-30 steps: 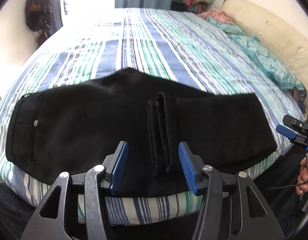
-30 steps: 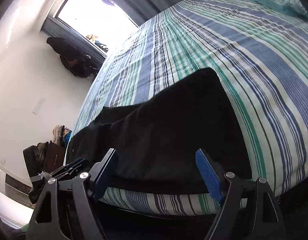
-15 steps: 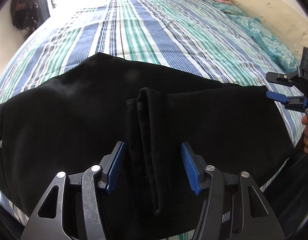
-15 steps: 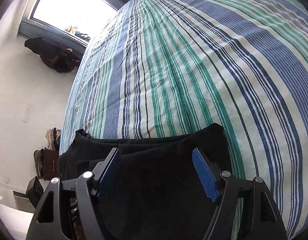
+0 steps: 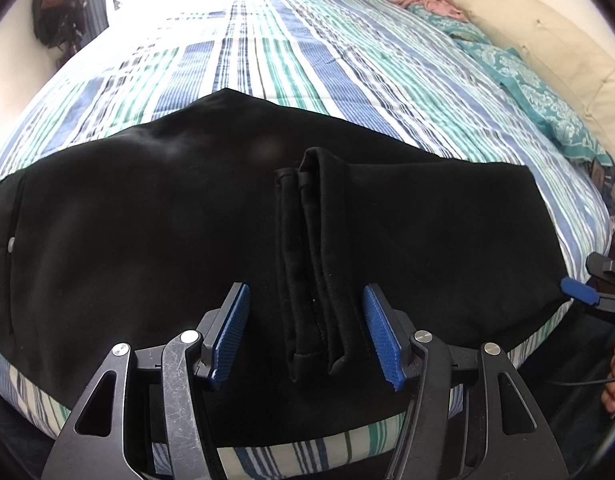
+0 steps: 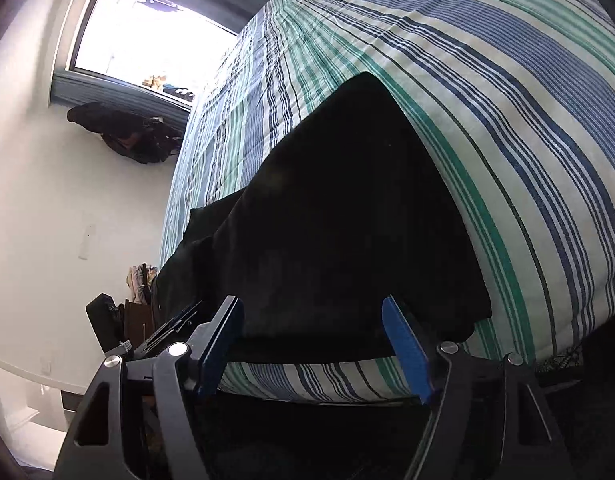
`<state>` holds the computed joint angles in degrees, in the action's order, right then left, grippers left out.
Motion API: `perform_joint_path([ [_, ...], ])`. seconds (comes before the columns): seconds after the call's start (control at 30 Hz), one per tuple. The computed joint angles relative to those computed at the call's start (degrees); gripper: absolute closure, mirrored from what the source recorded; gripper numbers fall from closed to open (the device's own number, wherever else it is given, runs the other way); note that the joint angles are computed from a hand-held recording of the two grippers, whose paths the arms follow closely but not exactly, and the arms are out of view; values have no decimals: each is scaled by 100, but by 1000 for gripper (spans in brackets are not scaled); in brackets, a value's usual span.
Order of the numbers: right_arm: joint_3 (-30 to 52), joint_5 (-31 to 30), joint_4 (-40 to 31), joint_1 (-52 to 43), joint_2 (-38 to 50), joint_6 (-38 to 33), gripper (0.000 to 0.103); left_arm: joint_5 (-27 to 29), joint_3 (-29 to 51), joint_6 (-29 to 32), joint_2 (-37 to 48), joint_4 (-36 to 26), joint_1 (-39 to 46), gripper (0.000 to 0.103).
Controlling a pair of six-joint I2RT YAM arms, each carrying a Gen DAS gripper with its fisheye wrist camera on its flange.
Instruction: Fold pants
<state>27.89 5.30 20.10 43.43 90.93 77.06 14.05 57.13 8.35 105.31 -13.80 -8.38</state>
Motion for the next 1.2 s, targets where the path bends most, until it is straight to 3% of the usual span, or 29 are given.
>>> perform_joint_path([
  [0.07,75,432,-303,134,-306,-18,31,115,-7,-52,-71,-72,107,40],
  [0.17,806,935,-1501,267,-405,-672,31,30,14,-112,-119,-127,96,38],
  [0.33,1910,1286,-2285,599,539,-1305,31,-184,-67,-93,-328,-167,42,37],
  [0.47,2982,2083,-3556,1136,1415,-1695,31,-466,-258,57,-585,-82,113,27],
  [0.6,3477,2652,-3943,1371,1648,-2157,31,-696,-301,180,-614,-67,203,26],
  [0.73,3723,2519,-4137,1264,1954,-2164,31,-875,-268,140,-603,-85,278,26],
  [0.93,4181,2784,-4435,1316,2228,-2361,29,-1086,-191,142,-438,-73,412,25],
  [1.2,4241,2764,-4483,1328,2336,-2396,29,-635,399,149,-189,-428,1074,25],
])
